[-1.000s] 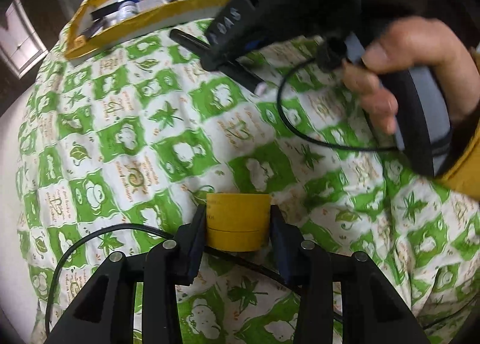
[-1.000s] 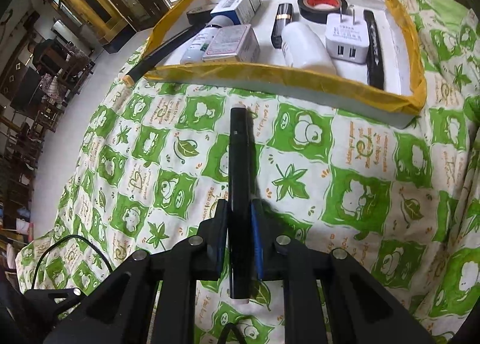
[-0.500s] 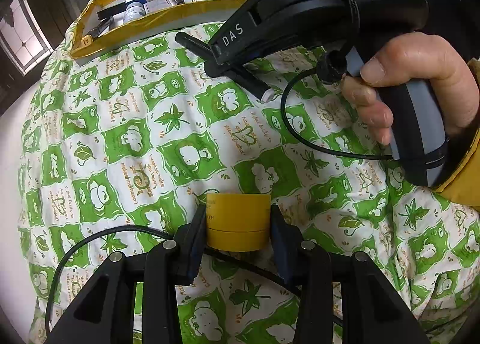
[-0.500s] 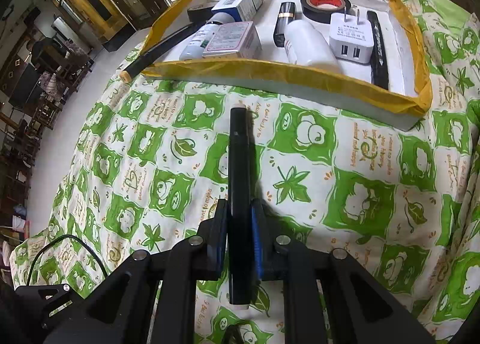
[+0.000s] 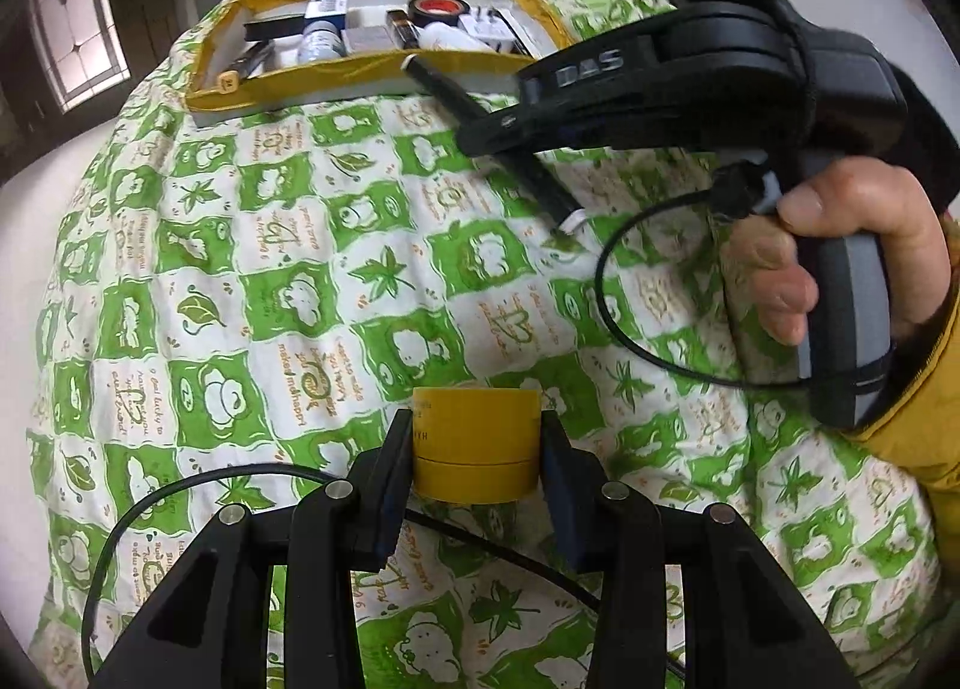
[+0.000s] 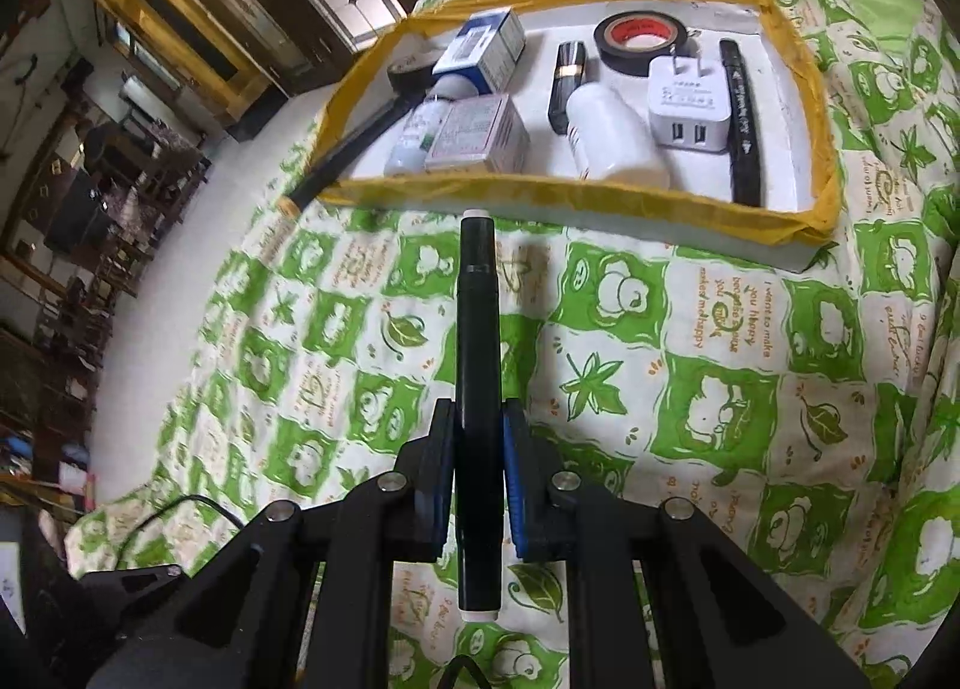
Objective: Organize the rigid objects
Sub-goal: 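Lift the yellow sponge and black marker and carry both over the tray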
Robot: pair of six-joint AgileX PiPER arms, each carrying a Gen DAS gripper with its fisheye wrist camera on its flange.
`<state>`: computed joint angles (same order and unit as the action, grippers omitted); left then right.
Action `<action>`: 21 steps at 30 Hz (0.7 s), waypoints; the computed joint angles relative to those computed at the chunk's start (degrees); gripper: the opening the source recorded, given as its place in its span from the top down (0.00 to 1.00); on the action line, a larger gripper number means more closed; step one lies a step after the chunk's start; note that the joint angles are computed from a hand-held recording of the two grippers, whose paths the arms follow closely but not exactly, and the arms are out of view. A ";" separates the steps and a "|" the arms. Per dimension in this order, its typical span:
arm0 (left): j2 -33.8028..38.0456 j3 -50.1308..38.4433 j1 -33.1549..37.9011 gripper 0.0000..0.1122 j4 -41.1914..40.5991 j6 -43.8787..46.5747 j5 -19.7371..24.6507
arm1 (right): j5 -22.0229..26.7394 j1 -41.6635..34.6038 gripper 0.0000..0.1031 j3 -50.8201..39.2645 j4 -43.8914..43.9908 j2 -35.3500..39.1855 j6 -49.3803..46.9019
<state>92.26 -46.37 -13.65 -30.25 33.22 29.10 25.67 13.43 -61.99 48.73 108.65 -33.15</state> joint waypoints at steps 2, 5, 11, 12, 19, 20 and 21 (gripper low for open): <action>-0.31 0.18 0.88 0.63 -2.13 1.56 0.10 | 1.01 -1.53 0.86 0.74 4.29 -1.21 -3.60; -0.55 0.19 2.86 0.63 -5.56 4.33 0.83 | 2.17 -3.88 0.86 2.33 10.11 -3.37 -8.35; -0.05 -1.57 6.69 0.63 -10.20 7.31 3.65 | 3.92 -8.49 0.86 4.18 16.08 -6.05 -12.44; 0.32 -2.00 6.92 0.63 -10.18 7.13 3.72 | 4.10 -8.95 0.86 4.16 16.29 -6.07 -12.39; 2.06 -5.32 6.68 0.63 -9.27 5.22 3.70 | 4.06 -9.10 0.86 3.31 14.47 -5.51 -9.95; 1.99 -5.71 6.43 0.63 -8.61 4.36 3.54 | 4.13 -9.10 0.86 3.44 14.53 -5.62 -10.04; 2.56 -6.98 6.85 0.63 -7.98 3.94 3.91 | 4.01 -8.89 0.86 3.43 14.58 -5.55 -10.02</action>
<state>94.82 -53.36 -6.80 -38.23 37.16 33.02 29.68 4.54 -58.56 63.31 103.11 -43.17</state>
